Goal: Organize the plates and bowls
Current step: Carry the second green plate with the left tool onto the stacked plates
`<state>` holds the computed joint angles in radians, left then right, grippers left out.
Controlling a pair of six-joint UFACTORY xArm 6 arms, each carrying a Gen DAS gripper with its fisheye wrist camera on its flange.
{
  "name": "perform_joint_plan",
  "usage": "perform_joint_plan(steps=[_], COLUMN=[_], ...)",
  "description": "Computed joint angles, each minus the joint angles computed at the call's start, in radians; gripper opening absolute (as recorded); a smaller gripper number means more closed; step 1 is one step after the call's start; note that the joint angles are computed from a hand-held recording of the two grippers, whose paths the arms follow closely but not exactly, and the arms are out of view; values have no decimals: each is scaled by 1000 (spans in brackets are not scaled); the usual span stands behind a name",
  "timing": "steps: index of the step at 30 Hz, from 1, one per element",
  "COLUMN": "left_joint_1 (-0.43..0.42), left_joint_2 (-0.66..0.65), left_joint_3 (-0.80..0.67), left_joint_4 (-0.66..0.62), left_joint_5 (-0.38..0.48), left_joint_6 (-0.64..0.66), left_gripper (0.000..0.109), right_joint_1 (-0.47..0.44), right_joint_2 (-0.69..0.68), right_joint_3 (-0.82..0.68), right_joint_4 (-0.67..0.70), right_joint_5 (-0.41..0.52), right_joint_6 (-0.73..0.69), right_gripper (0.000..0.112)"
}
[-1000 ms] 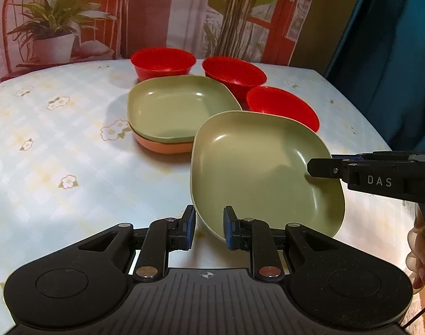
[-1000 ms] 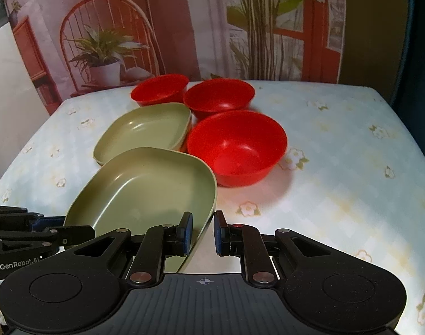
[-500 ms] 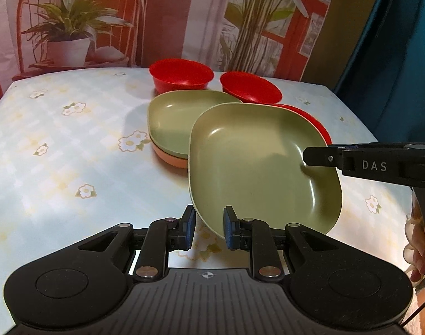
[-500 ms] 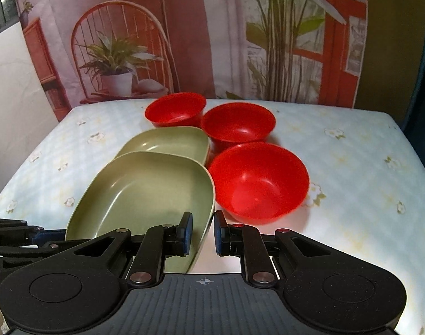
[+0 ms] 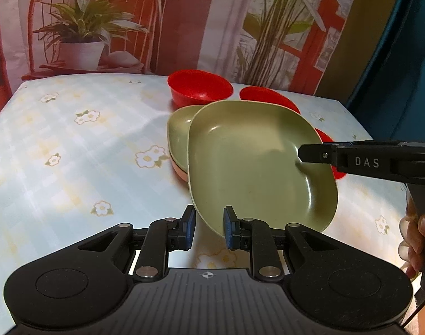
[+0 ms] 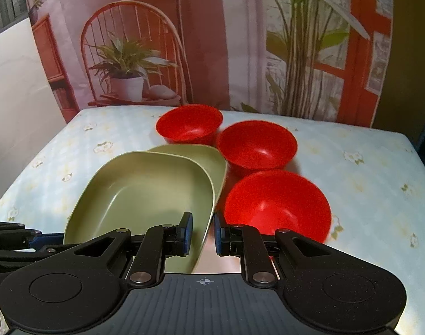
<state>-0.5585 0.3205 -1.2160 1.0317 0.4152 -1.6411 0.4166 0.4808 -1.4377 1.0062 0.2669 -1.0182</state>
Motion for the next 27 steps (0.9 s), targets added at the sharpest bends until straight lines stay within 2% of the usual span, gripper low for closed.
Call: perform_joint_plan(steps=[7, 19, 27], left_joint_1=[22, 58, 78], left_joint_2=[42, 125, 164], left_joint_3=[-52, -172, -209], left_joint_4=[-97, -144, -168], left_joint_5=[12, 35, 30], left_joint_6=[117, 213, 249], left_gripper=[23, 23, 23], right_joint_1=[3, 1, -5], right_joint_2=[91, 276, 369], right_joint_3=[-124, -384, -496], right_joint_4=[-126, -294, -380], right_joint_5=[30, 62, 79], right_joint_6=[96, 232, 307], right_gripper=[15, 14, 14])
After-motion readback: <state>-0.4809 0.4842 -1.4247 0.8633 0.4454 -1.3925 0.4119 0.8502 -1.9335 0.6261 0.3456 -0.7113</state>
